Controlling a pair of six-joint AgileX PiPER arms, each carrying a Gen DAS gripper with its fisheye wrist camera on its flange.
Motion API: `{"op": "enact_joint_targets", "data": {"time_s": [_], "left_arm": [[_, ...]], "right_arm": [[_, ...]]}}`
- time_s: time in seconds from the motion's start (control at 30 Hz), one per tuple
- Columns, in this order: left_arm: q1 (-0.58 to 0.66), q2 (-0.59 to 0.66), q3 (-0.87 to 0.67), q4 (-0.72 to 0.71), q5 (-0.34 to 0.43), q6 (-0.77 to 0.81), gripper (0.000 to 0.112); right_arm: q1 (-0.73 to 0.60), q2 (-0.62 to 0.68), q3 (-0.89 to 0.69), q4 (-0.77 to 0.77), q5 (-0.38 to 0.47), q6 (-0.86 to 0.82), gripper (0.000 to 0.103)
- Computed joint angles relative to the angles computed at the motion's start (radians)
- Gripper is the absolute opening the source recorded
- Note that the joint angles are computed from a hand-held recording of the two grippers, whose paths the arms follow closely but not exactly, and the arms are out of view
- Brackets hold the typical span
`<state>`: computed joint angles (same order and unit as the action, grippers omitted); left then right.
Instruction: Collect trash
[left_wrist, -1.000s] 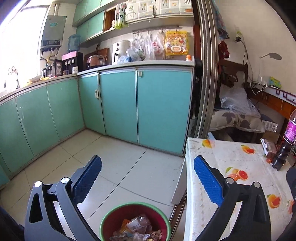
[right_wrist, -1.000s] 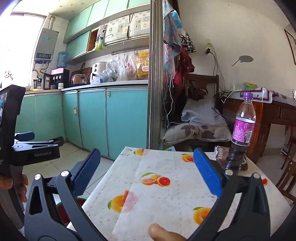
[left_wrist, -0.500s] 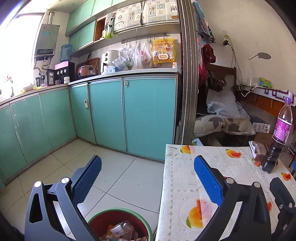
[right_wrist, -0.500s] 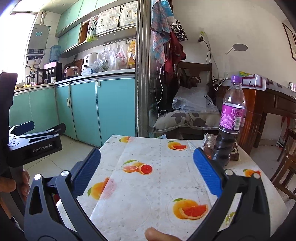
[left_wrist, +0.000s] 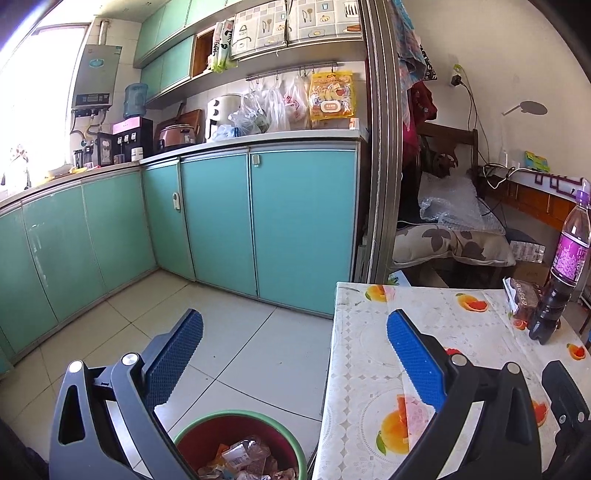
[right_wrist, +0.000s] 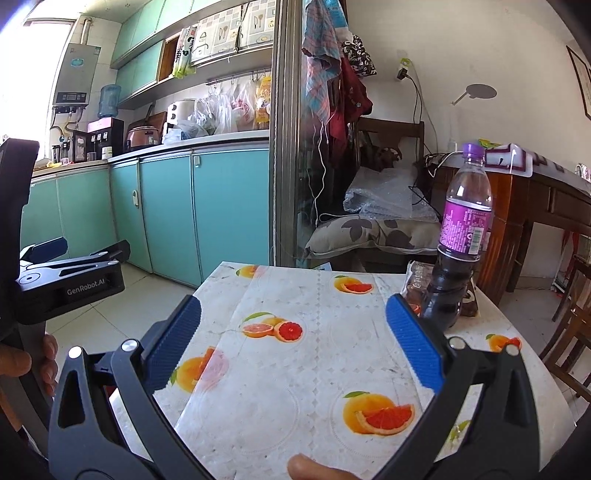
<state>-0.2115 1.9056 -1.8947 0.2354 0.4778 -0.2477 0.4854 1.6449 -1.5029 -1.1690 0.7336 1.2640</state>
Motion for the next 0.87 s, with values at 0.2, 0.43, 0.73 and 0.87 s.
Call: {"op": "enact_joint_targets", "data": {"time_s": [0.2,0.43,0.73,0.87], "left_arm": [[-0.001,0.001,-0.004,0.007,0.004,-0.005,0.096],[0.001,-0.002,-0.004,-0.015,0.009,0.017,0.096],[-0.025,0.047,-0.070,-0.313,0.144,0.249,0.096],[-0.069,0.114,-0.149,-0.470,0.302,0.309,0.096]], "right_arm": [[0.000,0.000,-0.005,0.012,-0.001,-0.016,0.099],[-0.002,-0.004,0.001,0.021,-0.005,-0.014,0.099],[-0.115,-0.021,-0.017,0.292,-0.040,-0.262,0.099],[-0.291,-0.003,-0.057,0.585,0.060,-0.539,0.099]]}}
